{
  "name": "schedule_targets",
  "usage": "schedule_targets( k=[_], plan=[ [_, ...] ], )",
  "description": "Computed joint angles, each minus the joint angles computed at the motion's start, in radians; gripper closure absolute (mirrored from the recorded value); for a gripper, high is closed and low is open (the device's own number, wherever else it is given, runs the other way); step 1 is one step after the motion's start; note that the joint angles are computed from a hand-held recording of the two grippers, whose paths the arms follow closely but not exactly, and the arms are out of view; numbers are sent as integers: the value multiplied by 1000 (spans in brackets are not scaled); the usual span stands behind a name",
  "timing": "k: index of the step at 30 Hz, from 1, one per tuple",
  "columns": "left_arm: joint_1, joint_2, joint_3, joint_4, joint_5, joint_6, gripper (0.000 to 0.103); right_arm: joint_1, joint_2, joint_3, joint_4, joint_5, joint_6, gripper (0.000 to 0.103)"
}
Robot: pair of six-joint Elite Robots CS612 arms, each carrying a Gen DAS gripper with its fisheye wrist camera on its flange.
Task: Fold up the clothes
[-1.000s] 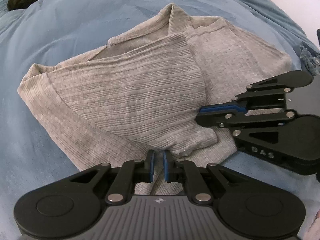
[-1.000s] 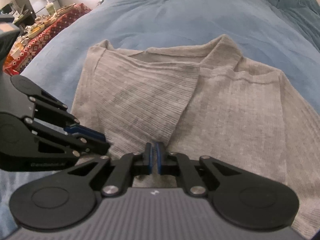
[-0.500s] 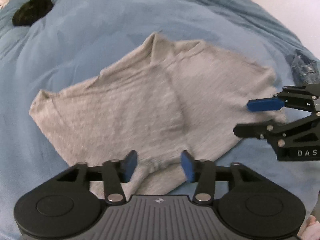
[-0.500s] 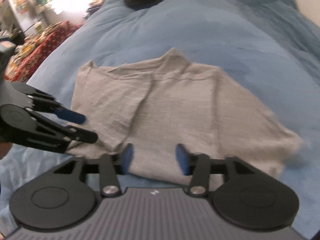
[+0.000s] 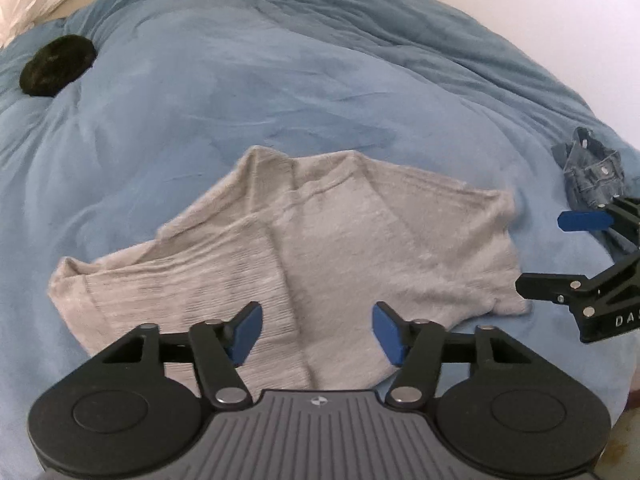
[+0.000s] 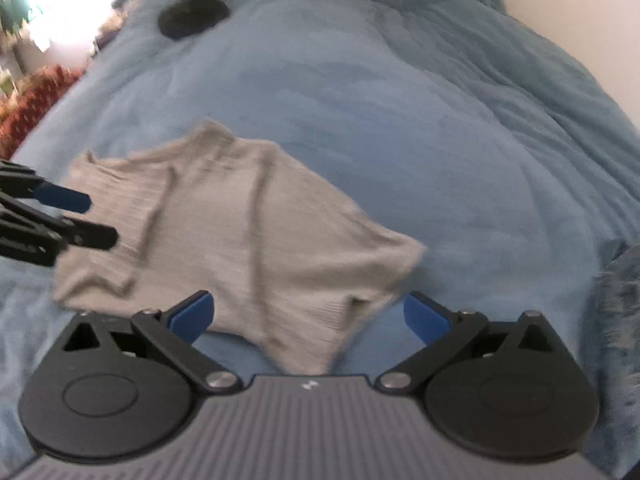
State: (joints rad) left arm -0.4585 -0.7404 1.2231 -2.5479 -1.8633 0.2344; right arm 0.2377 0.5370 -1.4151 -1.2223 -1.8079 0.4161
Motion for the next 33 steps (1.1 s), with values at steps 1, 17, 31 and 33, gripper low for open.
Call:
schedule_targets(
  k=[1, 17, 31, 33],
  plan=[
    [-3, -2, 6, -6, -15, -5, 48, -8, 2, -11, 15, 7, -11, 1],
    [-138, -72, 214, -203, -12, 245, 72, -137, 27, -52, 34, 299, -207, 43],
    [-180, -43, 201, -266, 94, 237, 84, -204, 98, -93, -72, 486, 44, 82],
    [-188, -40, 206, -289, 127, 243, 79, -206, 104, -87, -99, 498, 67, 93]
  ],
)
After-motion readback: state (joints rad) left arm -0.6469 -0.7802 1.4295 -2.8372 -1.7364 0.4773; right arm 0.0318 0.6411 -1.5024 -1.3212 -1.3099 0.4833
